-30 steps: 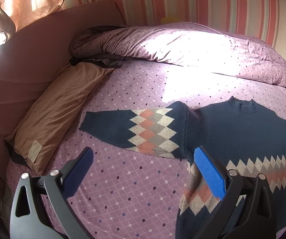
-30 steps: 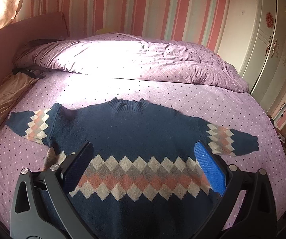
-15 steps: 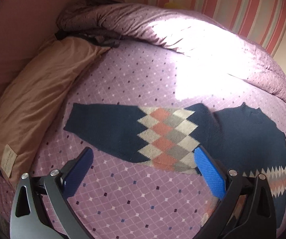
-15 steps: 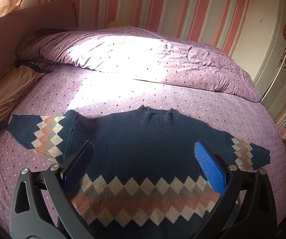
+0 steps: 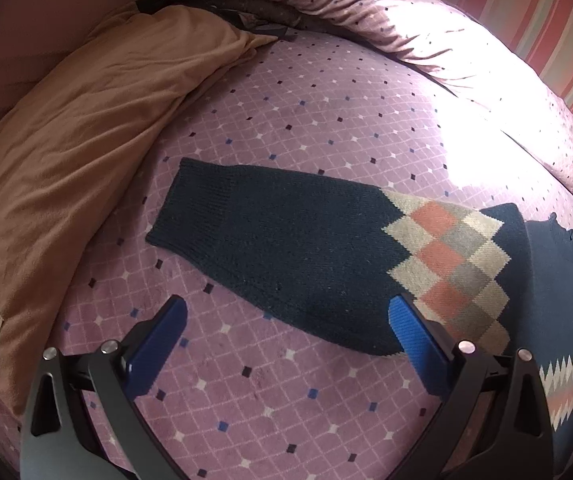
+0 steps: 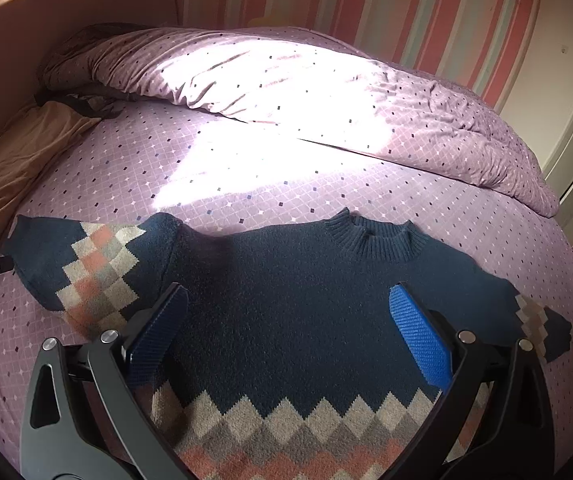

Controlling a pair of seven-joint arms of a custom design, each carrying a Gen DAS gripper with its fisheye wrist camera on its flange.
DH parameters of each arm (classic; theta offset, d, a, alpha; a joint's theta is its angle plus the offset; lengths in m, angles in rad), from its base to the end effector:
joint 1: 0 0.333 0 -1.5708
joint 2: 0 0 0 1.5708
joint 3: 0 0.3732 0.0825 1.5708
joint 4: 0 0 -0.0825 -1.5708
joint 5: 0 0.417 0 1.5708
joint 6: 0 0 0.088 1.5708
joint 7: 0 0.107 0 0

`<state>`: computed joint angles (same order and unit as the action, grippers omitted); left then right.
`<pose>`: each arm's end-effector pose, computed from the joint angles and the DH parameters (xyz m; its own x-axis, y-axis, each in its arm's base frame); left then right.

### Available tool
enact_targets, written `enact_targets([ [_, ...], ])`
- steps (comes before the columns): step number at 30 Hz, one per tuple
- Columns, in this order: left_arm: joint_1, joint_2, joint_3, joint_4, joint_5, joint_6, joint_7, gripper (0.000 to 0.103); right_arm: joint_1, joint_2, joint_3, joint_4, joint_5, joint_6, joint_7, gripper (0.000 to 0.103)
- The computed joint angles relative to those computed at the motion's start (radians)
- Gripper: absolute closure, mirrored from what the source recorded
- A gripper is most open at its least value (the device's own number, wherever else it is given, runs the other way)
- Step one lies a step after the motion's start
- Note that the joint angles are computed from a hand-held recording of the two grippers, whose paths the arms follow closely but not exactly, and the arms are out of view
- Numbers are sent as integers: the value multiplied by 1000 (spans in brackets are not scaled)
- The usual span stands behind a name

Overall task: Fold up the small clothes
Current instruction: 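Move the left tool down to the sleeve cuff nearest it, then close the left tool on the navy sleeve cuff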

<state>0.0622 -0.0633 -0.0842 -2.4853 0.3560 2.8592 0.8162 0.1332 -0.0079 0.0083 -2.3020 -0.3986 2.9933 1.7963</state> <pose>0.5175 -0.0307 0.3893 0.3786 -0.9211 0.0905 -0.8151 -0.3781 -0.4388 0.5696 0.1091 0.4632 0.2286 -0.9615 0.1527 -0.7222 -0.2727 -0.6357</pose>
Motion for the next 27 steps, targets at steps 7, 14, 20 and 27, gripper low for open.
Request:
enact_targets([
  [7, -15, 50, 31, -34, -421, 142, 346, 2, 27, 45, -17, 35, 38, -13, -19, 3],
  [14, 31, 102, 53, -22, -95, 137, 56, 2, 51, 73, -41, 24, -26, -19, 20, 3],
  [20, 140, 161, 5, -16, -187, 238, 81, 20, 75, 88, -66, 34, -80, -26, 37, 3],
  [27, 86, 199, 84, 33, -223, 204, 73, 63, 86, 100, -68, 44, -73, -44, 22, 3],
])
